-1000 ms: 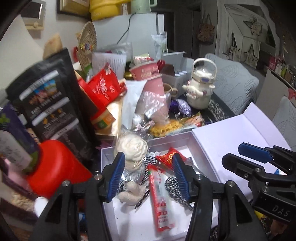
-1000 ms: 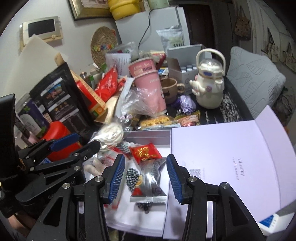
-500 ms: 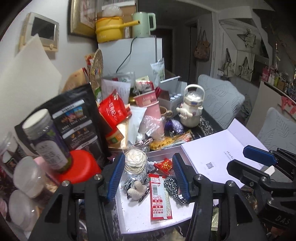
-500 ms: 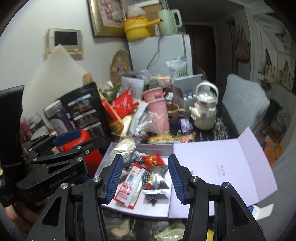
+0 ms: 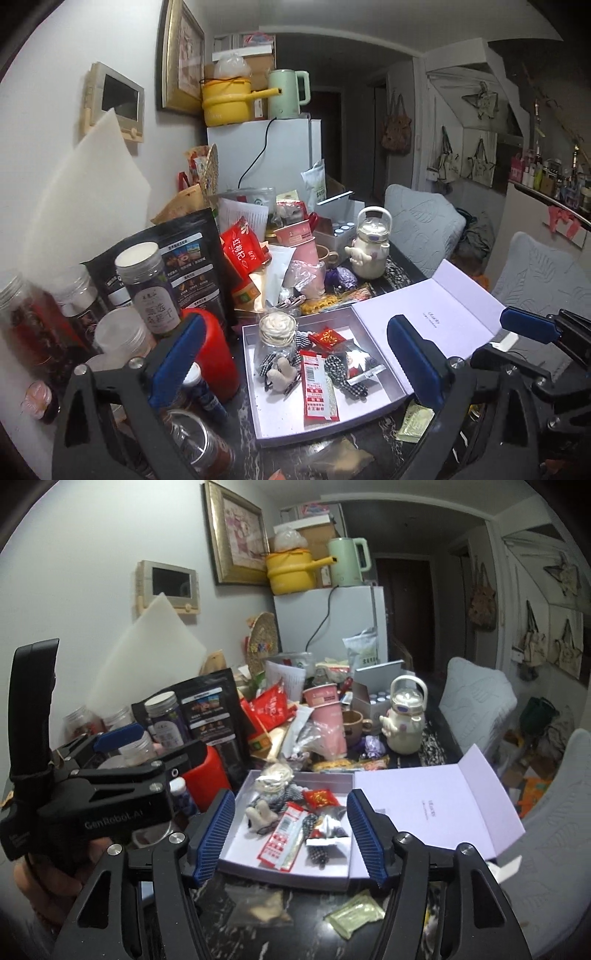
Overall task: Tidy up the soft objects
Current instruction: 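Withdraw both tools from the box toward the table beside it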
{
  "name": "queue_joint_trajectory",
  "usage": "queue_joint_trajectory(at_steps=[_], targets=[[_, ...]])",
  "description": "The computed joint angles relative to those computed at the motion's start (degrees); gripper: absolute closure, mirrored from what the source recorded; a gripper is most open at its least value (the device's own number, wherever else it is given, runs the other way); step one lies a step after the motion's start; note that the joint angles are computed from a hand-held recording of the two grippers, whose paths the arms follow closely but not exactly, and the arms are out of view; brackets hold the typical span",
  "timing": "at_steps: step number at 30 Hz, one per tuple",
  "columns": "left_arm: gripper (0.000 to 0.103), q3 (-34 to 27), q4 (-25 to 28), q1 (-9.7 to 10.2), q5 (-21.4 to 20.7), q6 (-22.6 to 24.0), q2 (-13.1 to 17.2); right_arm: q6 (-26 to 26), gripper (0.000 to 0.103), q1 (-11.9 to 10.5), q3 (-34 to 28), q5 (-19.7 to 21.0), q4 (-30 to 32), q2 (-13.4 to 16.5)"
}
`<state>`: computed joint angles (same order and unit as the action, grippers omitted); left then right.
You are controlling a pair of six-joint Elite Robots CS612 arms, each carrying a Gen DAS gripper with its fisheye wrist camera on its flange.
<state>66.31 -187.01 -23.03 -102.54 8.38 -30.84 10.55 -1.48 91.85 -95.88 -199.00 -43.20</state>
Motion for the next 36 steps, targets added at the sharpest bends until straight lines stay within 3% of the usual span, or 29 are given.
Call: queue_joint_trajectory(at_steps=[5,10,15,28,36], targets=[[0.003,3.96,-3.46,0.60,-1.97,0.97,-1.67,0.01,0.033,0.96,2.74,-1.47,-3.18,-1.07],[0.003,7.14,-3.36,1.22,-4.97,2.19,-3.05,0.51,0.032,1.79,4.99,-2.92,-5.07,-1.69],[0.003,10.36,-4.86,1.24,-5.24,4.01,-4.08,1.54,0.032,2.25,6.88,-3.21,-5.91,-1.89],[0.003,13.85,-1.19,1.52,-8.45,5.47,-4.39,6.13,0.032,2.86,9.76,-4.22,-4.21,-1.11],[0.003,13.59,3.86,1.33,-8.68,7.19,-3.26,9.06,0.032,2.81,10.21,-4.59,-1.17,0.40]])
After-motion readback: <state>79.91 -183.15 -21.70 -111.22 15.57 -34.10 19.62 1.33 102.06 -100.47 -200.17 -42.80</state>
